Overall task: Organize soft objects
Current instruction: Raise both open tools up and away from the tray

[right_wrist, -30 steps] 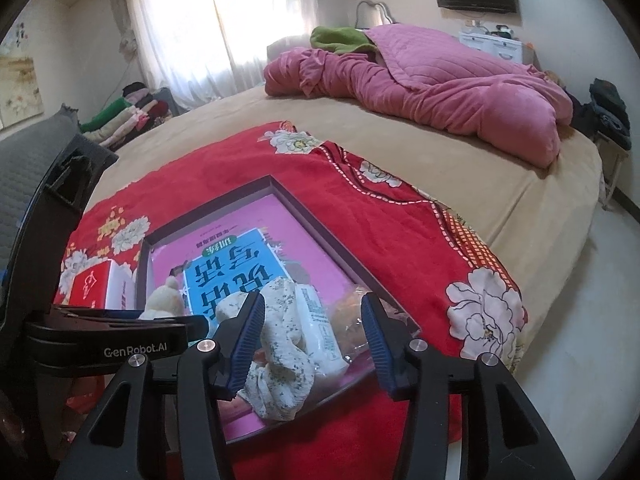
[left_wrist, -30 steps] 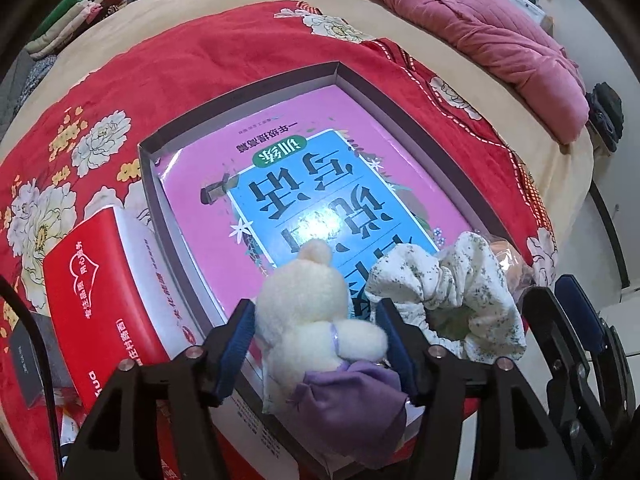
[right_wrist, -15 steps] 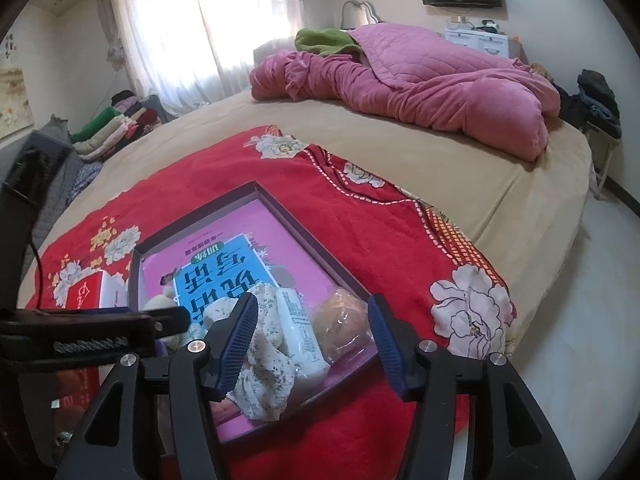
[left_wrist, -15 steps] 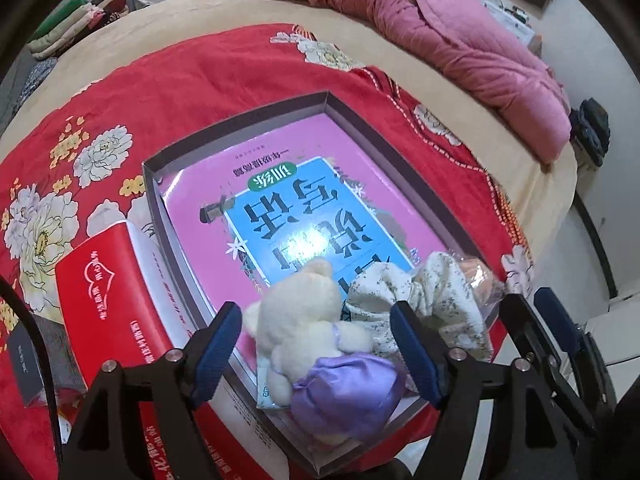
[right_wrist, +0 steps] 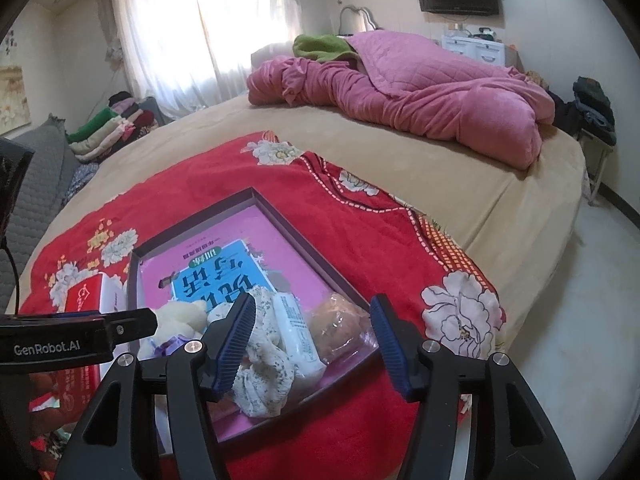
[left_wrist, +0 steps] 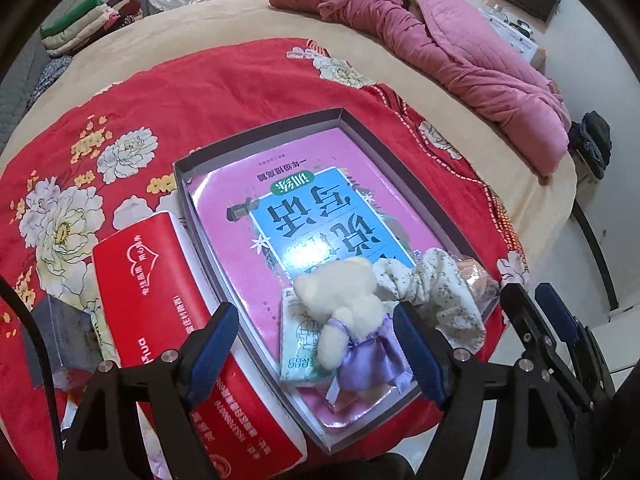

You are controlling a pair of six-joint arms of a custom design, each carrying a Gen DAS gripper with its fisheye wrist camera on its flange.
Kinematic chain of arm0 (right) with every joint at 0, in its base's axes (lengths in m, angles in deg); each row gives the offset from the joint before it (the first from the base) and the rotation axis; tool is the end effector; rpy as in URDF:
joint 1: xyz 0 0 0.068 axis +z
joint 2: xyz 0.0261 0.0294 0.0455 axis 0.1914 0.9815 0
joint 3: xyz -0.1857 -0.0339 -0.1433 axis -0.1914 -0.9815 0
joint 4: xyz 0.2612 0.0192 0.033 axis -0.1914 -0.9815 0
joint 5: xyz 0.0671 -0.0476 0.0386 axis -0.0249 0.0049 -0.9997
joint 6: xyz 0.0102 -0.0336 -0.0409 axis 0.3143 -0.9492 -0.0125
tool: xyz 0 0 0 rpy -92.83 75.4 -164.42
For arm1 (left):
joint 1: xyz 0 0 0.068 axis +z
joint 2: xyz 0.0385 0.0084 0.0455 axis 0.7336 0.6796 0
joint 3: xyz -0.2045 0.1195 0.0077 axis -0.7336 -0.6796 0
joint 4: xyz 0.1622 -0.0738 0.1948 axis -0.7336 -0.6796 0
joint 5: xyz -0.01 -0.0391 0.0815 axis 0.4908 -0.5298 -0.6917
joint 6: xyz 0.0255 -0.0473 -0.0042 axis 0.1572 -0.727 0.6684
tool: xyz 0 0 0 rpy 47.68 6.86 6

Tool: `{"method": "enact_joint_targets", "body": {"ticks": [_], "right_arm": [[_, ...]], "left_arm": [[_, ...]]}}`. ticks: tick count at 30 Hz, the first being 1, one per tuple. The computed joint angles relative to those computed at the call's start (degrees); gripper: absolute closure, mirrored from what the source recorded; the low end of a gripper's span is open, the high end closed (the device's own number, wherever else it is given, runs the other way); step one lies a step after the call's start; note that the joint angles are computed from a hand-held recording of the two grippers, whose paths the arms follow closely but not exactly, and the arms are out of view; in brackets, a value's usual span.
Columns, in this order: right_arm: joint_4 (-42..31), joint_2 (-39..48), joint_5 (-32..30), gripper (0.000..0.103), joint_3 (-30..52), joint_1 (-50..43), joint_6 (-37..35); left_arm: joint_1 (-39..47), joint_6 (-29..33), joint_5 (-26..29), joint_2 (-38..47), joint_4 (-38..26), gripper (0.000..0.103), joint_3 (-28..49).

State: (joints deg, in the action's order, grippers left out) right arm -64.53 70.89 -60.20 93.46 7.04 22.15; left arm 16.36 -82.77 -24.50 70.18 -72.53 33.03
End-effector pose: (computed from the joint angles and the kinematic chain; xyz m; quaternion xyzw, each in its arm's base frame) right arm 0.1270 -0.0091 0.2848 0.1041 0.9126 0.0132 0.3952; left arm 0.2138 -0.1259 0.2874 0.0570 0.9714 -0.0880 0.2129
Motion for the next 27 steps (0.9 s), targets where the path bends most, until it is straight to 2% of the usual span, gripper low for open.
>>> {"method": "enact_joint_targets", "body": {"ticks": [2,12,14,19,23,27], "right_arm": [[-0.3,-0.3,1.4,0.034,0.5,1.4,0.2],[-3.7,-1.0,8.9,0.029,4.0,10.1,3.5],[-4.8,-0.9,12.2,0.029,4.7,13.9,5.2],[-7.7,-0.3,16.0,0.029,6.4,19.1,8.8],[-10.9,0.5,23.2,0.028,8.3,26.0,13.1],[-13.3,0.7,26.0,0.027,10.1,29.1,15.8]], "left_arm": [[-0.5,-0.2,-0.6,-0.9,-0.7,0.024,0.5],[-2.6,-1.0,-3.9,-6.7,-5.3,0.022,1.7],[-2.7,-1.2,-4.1,-8.1,-6.1,0.022,1.3],[-2.7,-2.3,-4.3,-11.9,-8.4,0.021,0.1],[-3.0,-2.7,-5.3,-14.3,-10.1,0.021,-0.3],[-3.0,-3.0,-5.3,-16.3,-11.5,0.021,-0.4]]}}
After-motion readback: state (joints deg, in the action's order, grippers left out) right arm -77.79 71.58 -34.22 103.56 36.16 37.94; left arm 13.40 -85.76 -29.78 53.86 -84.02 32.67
